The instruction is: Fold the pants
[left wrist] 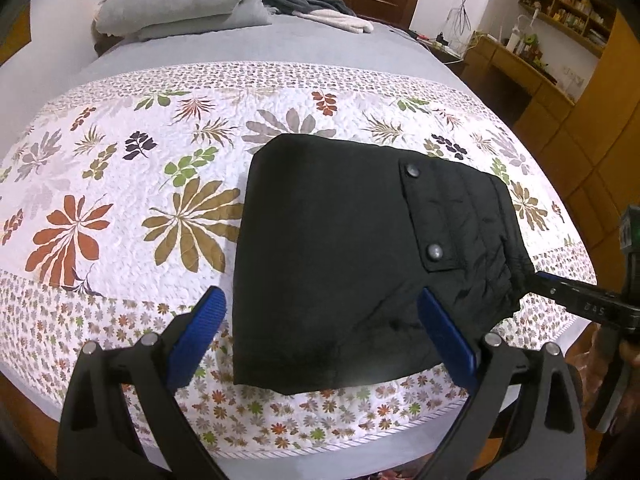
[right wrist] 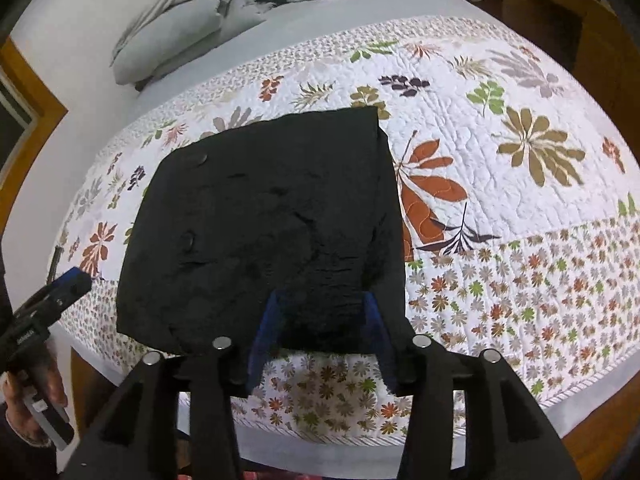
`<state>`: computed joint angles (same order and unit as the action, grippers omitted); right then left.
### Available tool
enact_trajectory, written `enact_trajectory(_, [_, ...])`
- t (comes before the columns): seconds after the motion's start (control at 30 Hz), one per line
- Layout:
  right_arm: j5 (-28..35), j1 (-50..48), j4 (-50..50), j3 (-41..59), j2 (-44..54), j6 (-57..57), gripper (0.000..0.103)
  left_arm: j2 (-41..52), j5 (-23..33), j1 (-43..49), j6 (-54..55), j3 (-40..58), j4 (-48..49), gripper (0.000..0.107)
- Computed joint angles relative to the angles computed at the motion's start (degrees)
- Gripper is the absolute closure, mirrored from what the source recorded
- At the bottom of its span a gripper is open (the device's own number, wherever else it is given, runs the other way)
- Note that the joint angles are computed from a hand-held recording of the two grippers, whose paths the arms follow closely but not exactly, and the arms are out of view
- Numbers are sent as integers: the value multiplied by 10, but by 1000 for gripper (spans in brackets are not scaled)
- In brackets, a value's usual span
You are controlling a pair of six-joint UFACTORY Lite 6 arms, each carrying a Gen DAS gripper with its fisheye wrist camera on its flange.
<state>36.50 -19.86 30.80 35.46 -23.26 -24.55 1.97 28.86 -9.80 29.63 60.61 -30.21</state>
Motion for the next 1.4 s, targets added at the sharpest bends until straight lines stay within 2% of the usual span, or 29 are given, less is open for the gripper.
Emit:
enact_trajectory(0.17, [-8, -14, 45, 9, 50, -41, 51, -12, -6, 0, -3, -7, 11, 11])
enact_trajectory(0.27, [-29, -4, 32, 7, 70, -28, 64, -9, -8, -1, -6, -4, 18, 11])
enact_trajectory(0.3, [-31, -5, 36, 4, 71, -35, 66, -8, -9, -1, -9, -3, 22, 11])
enact_trajectory(0.4, [-31, -19, 64, -10, 58, -78, 67, -10, -14, -2, -14, -3, 26, 11])
enact_trajectory(0.73, [-25, 8, -25, -1, 51, 3, 68, 0, -20, -5, -12, 2, 32, 11])
enact_trajectory(0.87, [-48, 20, -37, -3, 80, 19, 67, 47, -15, 8, 29, 8, 1, 11])
enact_trajectory(0.97, [-43, 1, 7, -2, 86, -32, 67, 88, -4, 32, 60, 15, -24, 11])
enact_trajectory(1.03, [-30, -18, 42, -3, 82, -75, 66, 108, 7, 52, 78, 21, -49, 11])
enact_trajectory(1.17, [-8, -35, 43, 1, 61, -94, 50, 139, 65, 99, 130, 52, -121, 11])
enact_trajectory(1.2, [1, -45, 53, 3, 54, -112, 49, 147, 84, 107, 141, 63, -132, 11])
enact_trajectory(1.23, [20, -66, 71, 7, 48, -139, 49, 161, 117, 119, 156, 86, -144, 11])
enact_trajectory(1.4, [124, -185, 175, 51, 73, -244, 41, 220, 197, 129, 149, 194, -121, 11])
